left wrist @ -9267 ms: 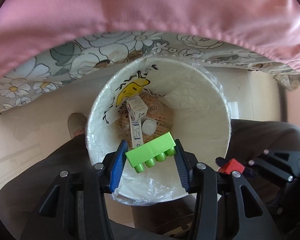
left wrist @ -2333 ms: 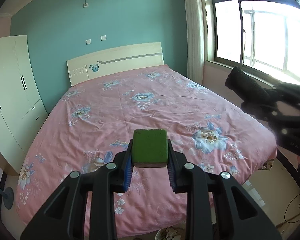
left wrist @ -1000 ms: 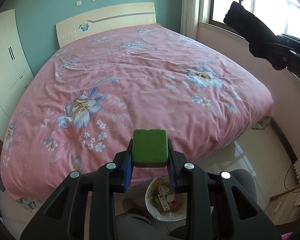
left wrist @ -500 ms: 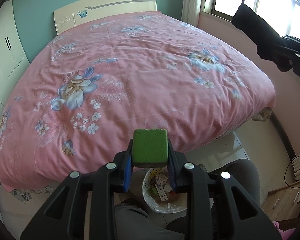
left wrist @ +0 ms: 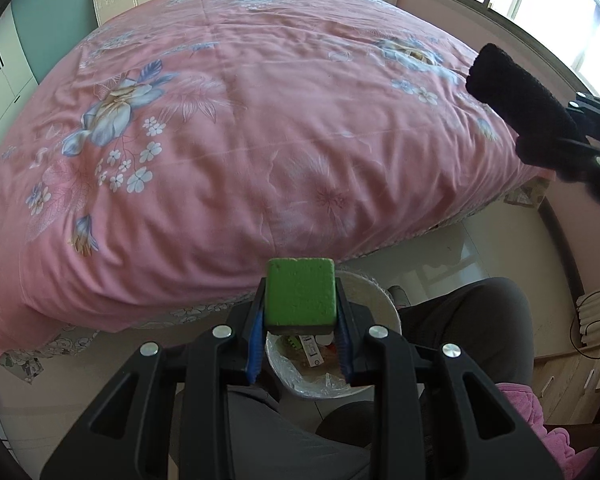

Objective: Collect trash
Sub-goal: 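Carry the green cube with the left tool while the right tool carries the black cylinder to the wastebasket, then open the left tool to drop the green cube while the right tool releases the black cylinder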

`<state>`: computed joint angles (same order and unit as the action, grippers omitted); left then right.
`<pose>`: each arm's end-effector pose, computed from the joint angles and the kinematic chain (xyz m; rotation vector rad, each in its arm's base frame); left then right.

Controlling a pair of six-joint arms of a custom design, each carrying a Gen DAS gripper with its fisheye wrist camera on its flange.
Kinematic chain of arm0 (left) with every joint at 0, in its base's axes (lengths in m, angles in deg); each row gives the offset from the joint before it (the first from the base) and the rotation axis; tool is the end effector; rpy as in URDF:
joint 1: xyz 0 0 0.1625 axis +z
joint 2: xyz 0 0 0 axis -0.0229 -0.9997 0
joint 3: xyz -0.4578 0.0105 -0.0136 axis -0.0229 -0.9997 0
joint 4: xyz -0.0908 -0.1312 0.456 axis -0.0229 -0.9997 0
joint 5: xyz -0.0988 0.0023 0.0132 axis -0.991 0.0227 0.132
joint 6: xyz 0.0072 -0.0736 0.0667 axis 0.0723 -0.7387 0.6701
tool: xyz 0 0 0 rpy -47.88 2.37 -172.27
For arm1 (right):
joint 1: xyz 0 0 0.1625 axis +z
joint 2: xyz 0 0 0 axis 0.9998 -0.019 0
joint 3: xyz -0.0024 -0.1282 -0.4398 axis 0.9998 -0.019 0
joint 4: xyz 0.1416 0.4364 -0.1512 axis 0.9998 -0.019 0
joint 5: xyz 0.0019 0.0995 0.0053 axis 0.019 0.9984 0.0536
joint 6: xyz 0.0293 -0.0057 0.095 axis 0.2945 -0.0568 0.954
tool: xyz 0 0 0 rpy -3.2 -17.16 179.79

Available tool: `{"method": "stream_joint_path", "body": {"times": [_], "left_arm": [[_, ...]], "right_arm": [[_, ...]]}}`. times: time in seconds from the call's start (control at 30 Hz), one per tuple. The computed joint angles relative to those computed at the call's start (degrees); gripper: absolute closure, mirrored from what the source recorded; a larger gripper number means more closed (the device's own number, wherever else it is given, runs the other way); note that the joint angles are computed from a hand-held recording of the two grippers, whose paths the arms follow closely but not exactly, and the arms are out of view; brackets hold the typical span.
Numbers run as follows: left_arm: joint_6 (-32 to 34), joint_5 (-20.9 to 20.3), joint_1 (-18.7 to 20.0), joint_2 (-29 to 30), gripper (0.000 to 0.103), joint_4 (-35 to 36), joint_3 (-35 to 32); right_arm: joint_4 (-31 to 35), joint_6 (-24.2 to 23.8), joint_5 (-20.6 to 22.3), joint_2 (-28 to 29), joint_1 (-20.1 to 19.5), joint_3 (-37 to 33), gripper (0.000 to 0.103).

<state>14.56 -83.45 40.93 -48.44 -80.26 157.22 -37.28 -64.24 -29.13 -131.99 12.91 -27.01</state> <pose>-0.4735 -0.6625 0.1697 -0.0399 2.3088 -0.6365 0.2792 -0.7838 0.4638 1.7294 -2.2643 0.1641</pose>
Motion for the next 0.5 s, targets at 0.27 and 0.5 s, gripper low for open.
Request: {"method": "stream_joint_path", "body": {"times": [0.27,0.5], "left_arm": [[0.5,-5.9,2.7,1.3,0.071,-4.1,3.0],[0.4,-10.6,5.4,3.2,0.071,-7.8,5.1]], "right_arm": [[0.1,1.1,-4.7,-0.5,-2.5,6.3,0.070],[0.8,3.8,-9.4,0.0,-5.0,11.0,0.070]]}}
